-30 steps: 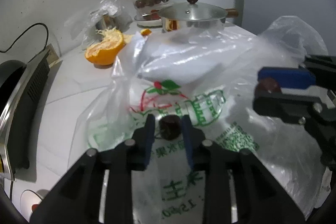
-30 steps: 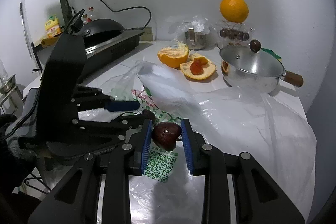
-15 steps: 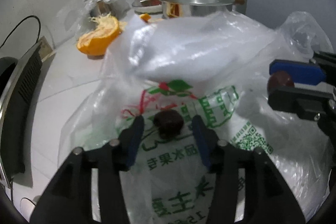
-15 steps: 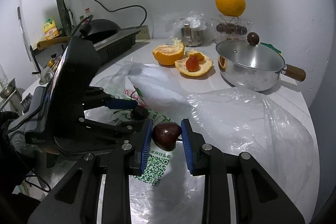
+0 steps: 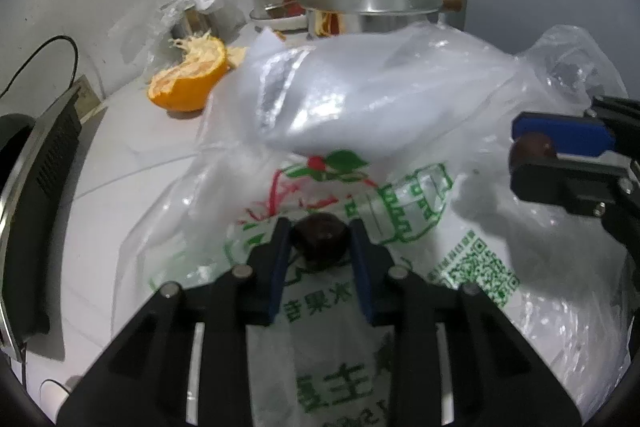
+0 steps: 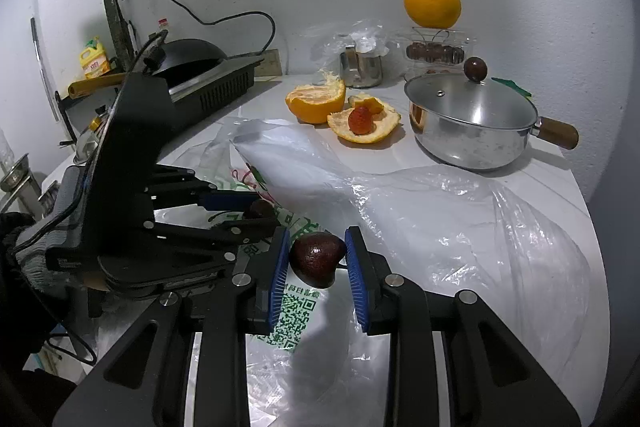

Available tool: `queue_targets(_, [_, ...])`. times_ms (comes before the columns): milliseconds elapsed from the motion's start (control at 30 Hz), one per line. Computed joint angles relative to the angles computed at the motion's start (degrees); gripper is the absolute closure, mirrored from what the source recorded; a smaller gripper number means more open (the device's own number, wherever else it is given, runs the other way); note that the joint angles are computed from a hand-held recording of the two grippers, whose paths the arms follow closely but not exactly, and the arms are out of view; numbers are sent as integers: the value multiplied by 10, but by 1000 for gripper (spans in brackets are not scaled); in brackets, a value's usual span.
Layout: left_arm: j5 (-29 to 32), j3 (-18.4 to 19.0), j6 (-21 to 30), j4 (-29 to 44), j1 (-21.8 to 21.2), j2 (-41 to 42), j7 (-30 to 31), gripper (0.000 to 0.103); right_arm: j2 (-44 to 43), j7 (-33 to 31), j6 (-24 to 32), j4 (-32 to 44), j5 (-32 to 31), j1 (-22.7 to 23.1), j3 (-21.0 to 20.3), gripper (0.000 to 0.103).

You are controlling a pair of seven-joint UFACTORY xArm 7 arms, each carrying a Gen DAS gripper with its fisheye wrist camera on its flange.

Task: Organize fruits
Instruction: 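Lift both held cherries off the plastic bag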

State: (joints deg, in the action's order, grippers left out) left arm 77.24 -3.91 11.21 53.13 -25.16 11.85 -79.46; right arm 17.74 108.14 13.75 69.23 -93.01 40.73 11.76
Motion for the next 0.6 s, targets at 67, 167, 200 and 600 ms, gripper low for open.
queue_targets(67, [6, 0, 1, -8, -1, -11, -10, 73, -4, -2, 3, -2, 1, 1, 1, 73])
queue_targets(167, [15, -6, -1, -22, 3, -31, -26, 73, -8, -5, 8, -3, 4, 5, 3, 73])
queue_targets(200, [19, -9, -2, -27, 4, -37, -32, 73, -9, -7, 10, -3, 6, 6, 4, 73])
queue_targets(600, [38, -59, -11, -100, 37, -148, -79, 73, -28, -45, 45, -2, 41, 38, 15, 73])
